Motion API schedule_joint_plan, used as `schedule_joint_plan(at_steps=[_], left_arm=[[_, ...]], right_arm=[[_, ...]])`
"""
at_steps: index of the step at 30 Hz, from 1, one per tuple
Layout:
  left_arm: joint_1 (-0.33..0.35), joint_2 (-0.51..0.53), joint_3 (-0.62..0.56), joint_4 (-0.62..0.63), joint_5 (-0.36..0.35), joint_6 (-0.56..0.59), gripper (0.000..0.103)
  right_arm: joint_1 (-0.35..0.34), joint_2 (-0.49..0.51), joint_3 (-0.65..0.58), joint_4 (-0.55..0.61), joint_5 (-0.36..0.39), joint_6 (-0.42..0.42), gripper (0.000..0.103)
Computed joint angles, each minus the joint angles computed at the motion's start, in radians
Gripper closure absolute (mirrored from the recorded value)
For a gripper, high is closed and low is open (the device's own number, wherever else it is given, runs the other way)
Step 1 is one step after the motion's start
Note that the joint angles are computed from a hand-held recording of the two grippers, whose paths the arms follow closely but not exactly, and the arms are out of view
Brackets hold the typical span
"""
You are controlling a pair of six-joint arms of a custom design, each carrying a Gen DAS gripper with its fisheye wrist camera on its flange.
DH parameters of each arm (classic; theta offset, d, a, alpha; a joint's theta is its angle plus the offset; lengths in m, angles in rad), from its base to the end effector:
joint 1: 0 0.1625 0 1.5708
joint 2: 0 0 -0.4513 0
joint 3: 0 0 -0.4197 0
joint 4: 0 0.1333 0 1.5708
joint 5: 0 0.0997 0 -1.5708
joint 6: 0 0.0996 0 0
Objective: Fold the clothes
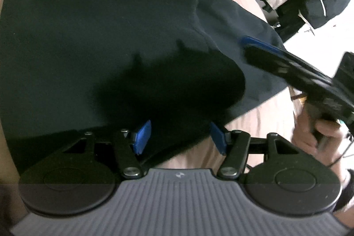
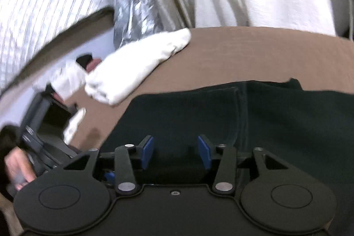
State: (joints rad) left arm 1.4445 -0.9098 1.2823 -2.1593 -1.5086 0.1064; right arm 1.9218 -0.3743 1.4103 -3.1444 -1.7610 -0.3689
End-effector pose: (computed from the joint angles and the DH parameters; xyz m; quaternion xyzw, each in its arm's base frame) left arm 0.0393 -0.7980 0.2903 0.1120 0.9874 -0.1080 0.0298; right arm 0.3721 -0.6834 -0.0665 0.3144 -0.9071 0.2635 0.0939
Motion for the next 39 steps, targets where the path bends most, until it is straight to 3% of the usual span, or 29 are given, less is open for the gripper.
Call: schedule_joint_plan(at_steps=[4, 6, 8, 10, 12, 14, 16, 18, 23, 26, 31, 33, 36, 39], left_arm=[[-0.017, -0.037, 0.041, -0.085, 0.032, 0.060, 0.044], [-0.031, -0.061, 0.078, -0.188, 0.071, 0.107, 0.039], [-0.052, -0.075, 0.119, -0.295, 0.172, 0.169, 0.032], [-0.064, -0.068, 0.128, -0.260, 0.297, 0.173, 0.031], [-0.065, -0.068, 0.168, -0.230, 0.385, 0.197, 0.030], [-0.077, -0.099, 0.251, -0.328, 0.418, 0.284, 0.030], [-0.091, -0.111, 0.270, -0.338, 0.446, 0.286, 0.030], [-0.089, -0.105, 0.257, -0.330, 0.443, 0.272, 0.029], [-0.091, -0.121, 0.282, -0.416, 0.417, 0.303, 0.029], [-0.100, -0.128, 0.294, -0.443, 0.410, 0.321, 0.029], [-0.124, -0.108, 0.296, -0.468, 0.451, 0.343, 0.029], [-0.132, -0.105, 0.303, -0.489, 0.450, 0.356, 0.029], [-0.148, -0.091, 0.296, -0.501, 0.417, 0.353, 0.029], [-0.185, -0.046, 0.260, -0.490, 0.426, 0.341, 0.029]], right_arm=[[0.037, 0.074, -0.081, 0.120, -0.148, -0.105, 0.054], [0.058, 0.121, -0.093, 0.092, -0.311, -0.264, 0.053], [0.050, 0.131, -0.047, -0.021, -0.363, -0.311, 0.043], [0.004, 0.086, 0.017, -0.059, -0.297, -0.191, 0.027], [-0.035, 0.044, 0.064, -0.067, -0.227, -0.072, 0.026], [-0.031, 0.035, 0.074, -0.065, -0.239, -0.093, 0.026], [-0.022, 0.043, 0.071, -0.083, -0.264, -0.143, 0.026], [-0.015, 0.050, 0.073, -0.112, -0.284, -0.158, 0.025], [-0.028, 0.015, 0.140, -0.165, -0.230, -0.035, 0.024], [-0.036, -0.016, 0.217, -0.247, -0.214, -0.039, 0.024], [-0.037, -0.032, 0.245, -0.297, -0.222, -0.032, 0.024], [-0.045, -0.051, 0.274, -0.335, -0.191, -0.019, 0.024], [-0.078, -0.105, 0.345, -0.436, -0.126, 0.056, 0.024], [-0.116, -0.175, 0.418, -0.545, -0.163, 0.202, 0.023]])
